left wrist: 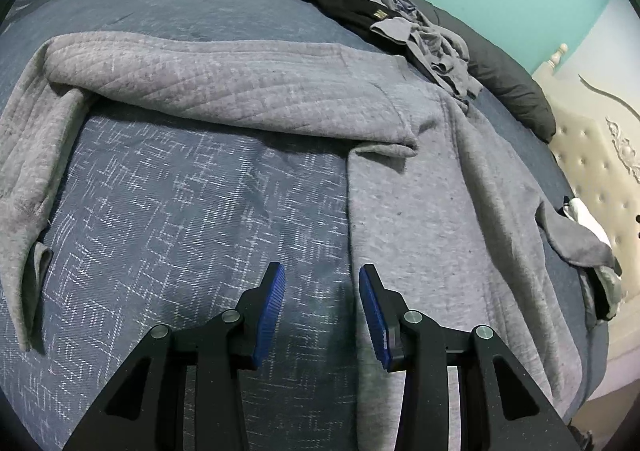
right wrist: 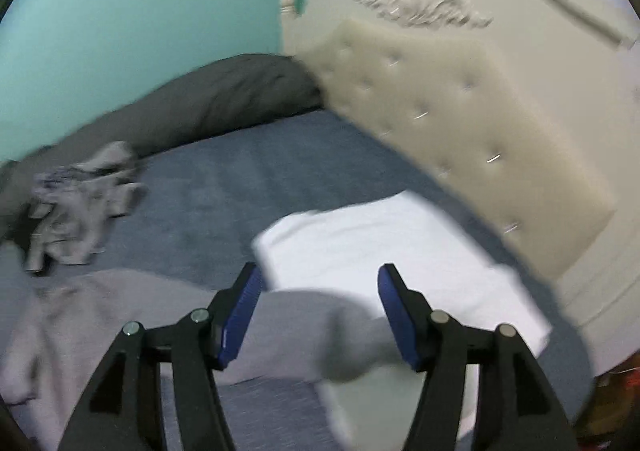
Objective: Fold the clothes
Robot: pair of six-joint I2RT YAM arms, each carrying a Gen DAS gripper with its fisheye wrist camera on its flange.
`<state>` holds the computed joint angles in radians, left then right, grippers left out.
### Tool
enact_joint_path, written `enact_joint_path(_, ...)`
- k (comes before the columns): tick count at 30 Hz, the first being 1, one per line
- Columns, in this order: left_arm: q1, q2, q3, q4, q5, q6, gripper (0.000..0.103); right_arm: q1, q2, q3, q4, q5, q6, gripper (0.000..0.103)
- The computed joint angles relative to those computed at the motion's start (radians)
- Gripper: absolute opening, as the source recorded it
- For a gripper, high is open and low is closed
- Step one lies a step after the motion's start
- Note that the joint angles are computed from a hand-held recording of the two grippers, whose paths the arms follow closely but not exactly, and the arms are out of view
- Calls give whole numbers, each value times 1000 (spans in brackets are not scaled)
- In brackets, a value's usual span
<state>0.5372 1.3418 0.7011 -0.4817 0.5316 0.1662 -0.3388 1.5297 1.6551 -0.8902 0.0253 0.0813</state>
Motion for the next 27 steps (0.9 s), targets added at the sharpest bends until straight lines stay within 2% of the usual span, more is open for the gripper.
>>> enact_joint_path(7,-7,-45,19,-100,21,12,42,122,-110,-259,-28,-228,73,61)
enact_joint_path(11,14,-76,53,-234,43,66,42,233,-176,-410,-51,-328,112,62)
enact_joint_path(16,37,-134,95,-435,24,200,44,393,-254,-554,-105,-405,131,62)
enact_joint_path(21,70,-195,92,-590,13,324,48,563,-290,-653,-132,-452,160,62)
enact_joint_path(27,89,-238,37,-678,-40,413,49,752,-321,-721,-86,-435,229,62)
